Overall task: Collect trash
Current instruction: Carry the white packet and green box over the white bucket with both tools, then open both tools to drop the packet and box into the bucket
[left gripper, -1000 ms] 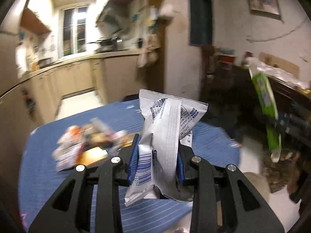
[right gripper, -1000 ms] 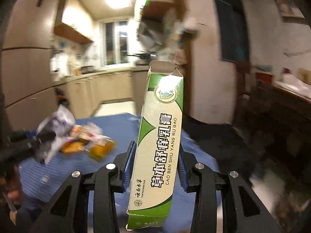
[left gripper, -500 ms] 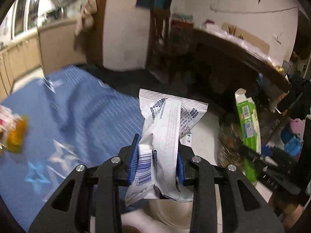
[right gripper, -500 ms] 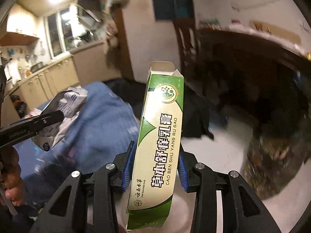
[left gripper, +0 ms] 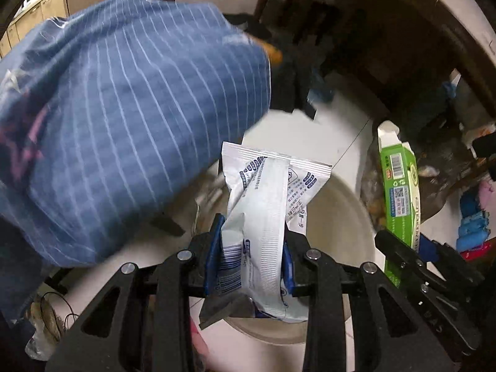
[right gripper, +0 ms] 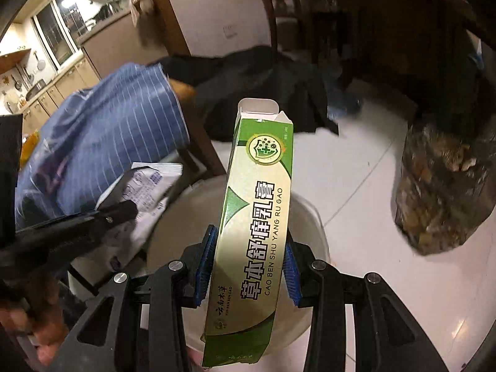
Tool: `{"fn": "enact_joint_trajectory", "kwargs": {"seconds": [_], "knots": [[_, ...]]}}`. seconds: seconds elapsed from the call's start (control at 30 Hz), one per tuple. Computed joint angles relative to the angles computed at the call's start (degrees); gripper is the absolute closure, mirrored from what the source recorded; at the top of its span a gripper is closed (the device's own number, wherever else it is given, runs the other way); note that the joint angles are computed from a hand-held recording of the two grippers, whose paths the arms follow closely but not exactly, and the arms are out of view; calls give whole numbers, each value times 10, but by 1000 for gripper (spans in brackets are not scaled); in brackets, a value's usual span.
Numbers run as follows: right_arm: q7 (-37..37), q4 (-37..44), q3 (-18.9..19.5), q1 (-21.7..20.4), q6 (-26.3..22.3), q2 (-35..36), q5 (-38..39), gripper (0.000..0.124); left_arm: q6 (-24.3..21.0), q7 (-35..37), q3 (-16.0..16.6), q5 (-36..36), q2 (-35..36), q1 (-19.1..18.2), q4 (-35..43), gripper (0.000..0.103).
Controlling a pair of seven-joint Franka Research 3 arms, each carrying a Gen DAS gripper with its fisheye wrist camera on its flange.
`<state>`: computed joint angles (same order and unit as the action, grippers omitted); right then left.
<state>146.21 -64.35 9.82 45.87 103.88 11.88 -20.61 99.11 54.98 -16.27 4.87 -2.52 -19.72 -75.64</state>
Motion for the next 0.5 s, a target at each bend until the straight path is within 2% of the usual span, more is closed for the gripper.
{"fn": "enact_joint_trajectory", "kwargs": {"seconds": [0.13, 0.5], "knots": [[10, -51, 8, -8, 21, -24, 18, 83, -2, -11, 0, 2, 0, 0, -9, 72], [11, -55, 15, -15, 21, -24, 23, 82, -3, -18, -1, 3, -1, -3, -14, 72]]}}
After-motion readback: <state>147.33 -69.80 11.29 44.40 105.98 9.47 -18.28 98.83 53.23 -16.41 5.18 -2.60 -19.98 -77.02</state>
